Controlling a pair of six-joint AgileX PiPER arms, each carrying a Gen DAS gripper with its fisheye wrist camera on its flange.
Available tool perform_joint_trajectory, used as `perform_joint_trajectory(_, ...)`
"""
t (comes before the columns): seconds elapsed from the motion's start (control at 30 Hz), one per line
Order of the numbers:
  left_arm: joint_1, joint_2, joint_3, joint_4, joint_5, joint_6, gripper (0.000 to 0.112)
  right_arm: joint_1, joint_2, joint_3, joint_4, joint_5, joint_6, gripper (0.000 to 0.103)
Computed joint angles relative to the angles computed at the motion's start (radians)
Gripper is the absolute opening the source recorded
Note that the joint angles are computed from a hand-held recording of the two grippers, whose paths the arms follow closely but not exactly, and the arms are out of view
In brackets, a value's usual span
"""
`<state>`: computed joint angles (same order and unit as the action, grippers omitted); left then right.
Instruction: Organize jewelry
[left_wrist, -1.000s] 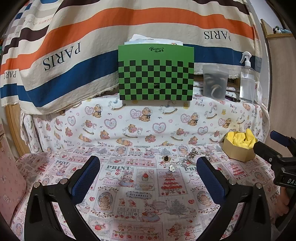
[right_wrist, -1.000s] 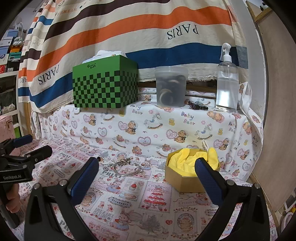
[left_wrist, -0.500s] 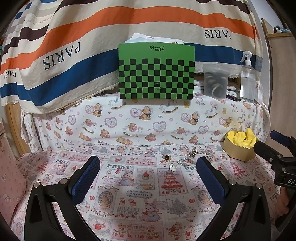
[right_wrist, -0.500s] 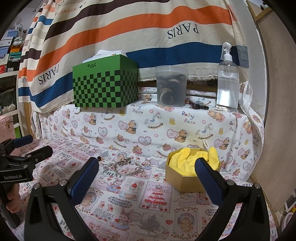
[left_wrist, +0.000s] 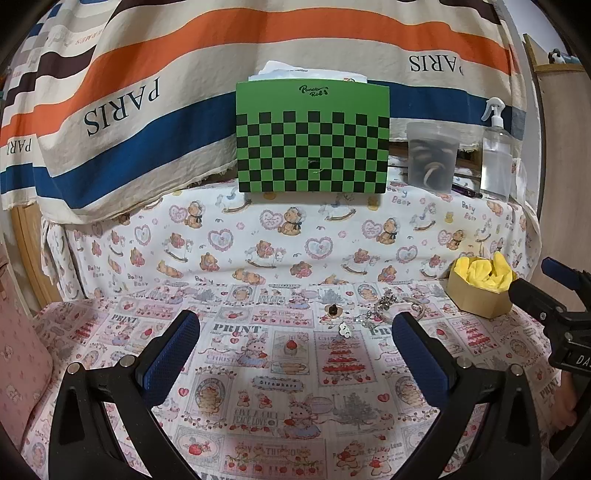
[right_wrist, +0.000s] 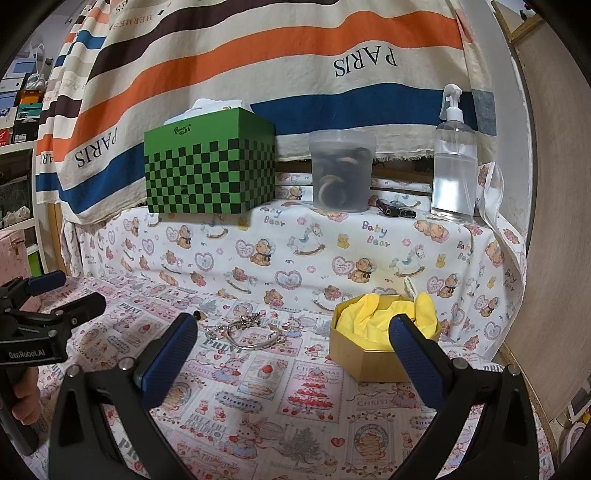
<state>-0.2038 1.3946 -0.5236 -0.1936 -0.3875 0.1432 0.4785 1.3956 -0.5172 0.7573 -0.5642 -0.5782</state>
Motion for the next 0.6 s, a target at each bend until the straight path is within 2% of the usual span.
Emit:
perform_joint_trajectory(0.4, -0.012, -0.001, 0.009, -0.001, -0.019, 0.011, 0.103, -0.007, 0.000, -0.002, 0.000, 0.015, -0.003, 0.103)
perform_joint_trajectory(0.6, -0.028, -0.021, 0.043, -0.003, -0.069, 0.024, 0.103, -0.006, 0.003, -0.005, 0.003, 0.015, -0.006, 0.103)
